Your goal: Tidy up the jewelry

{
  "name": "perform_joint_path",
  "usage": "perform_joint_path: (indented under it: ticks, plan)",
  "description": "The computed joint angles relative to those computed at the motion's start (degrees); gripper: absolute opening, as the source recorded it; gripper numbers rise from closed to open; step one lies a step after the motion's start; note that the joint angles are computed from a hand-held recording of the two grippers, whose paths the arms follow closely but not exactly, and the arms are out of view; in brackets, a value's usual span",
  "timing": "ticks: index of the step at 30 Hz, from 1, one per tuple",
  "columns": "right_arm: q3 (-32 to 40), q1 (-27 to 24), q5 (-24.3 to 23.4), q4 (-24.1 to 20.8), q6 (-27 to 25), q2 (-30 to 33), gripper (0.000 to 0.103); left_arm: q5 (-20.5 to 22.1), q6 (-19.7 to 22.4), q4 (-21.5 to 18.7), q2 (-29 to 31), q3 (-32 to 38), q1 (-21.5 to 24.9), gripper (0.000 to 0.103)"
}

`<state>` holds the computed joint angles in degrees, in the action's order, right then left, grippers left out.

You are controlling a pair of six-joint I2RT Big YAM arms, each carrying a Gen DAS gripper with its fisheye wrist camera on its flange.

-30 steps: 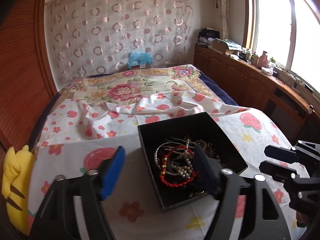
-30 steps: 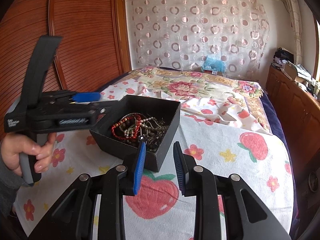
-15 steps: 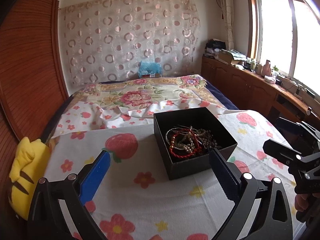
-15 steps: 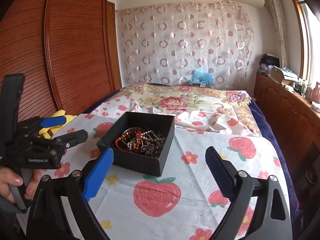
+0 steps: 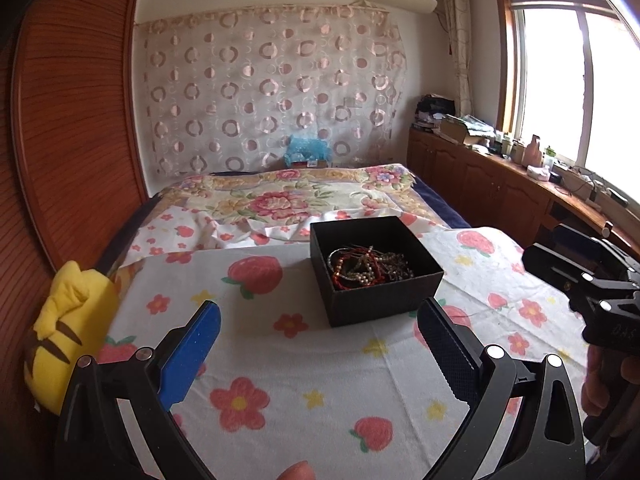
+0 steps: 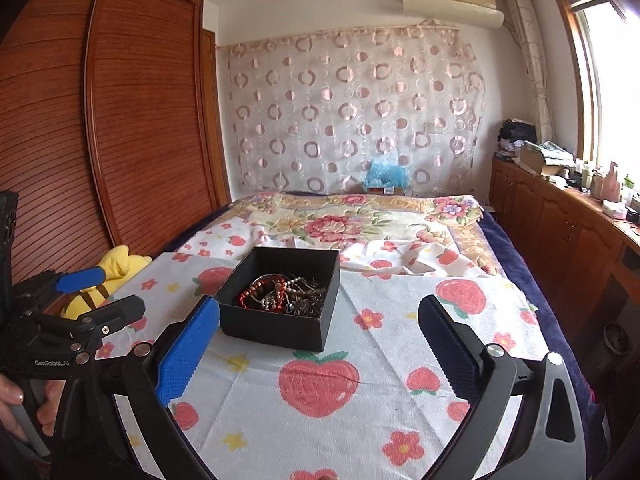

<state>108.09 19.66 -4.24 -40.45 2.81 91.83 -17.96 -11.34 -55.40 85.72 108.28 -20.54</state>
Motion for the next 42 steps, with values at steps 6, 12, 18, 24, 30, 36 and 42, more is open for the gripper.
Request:
perform_joint_path:
  ticks: [6, 12, 18, 24, 30, 36, 42]
  plan:
    - [-4.4, 0.1, 1.1, 2.3, 1.3, -3.4, 0.1, -1.7, -0.7, -0.8, -2.1, -1.9, -0.8, 0.095]
    - [-7.1, 0.1, 2.1, 3.4, 1.5, -5.3, 0.1, -3.1, -0.9, -0.4, -3.7, -3.6, -1.6, 0.095]
    - [-7.9, 0.0, 2.3, 3.4, 1.5, -5.8, 0.1, -3.5, -0.9, 0.0, -4.4, -4.3, -2.0, 0.095]
    - [-7.8, 0.0, 2.2, 3.3, 1.5, -5.8, 0.1, -3.6, -1.1, 0.1, -4.5, -4.4, -2.0, 0.095]
    - [-8.1, 0.1, 2.2, 3.4, 1.5, -5.9, 0.1, -3.5, -0.9, 0.1, -4.6, -4.5, -2.0, 0.095]
    - [-8.0, 0.2, 2.2, 3.5, 1.6, -5.7, 0.1, -3.8, -1.1, 0.1, -4.5, -4.3, -2.1, 0.095]
    - [-8.0, 0.2, 2.2, 3.4, 1.6, -5.7, 0.1, -3.8, -1.0, 0.2, -4.6, -4.5, -2.1, 0.095]
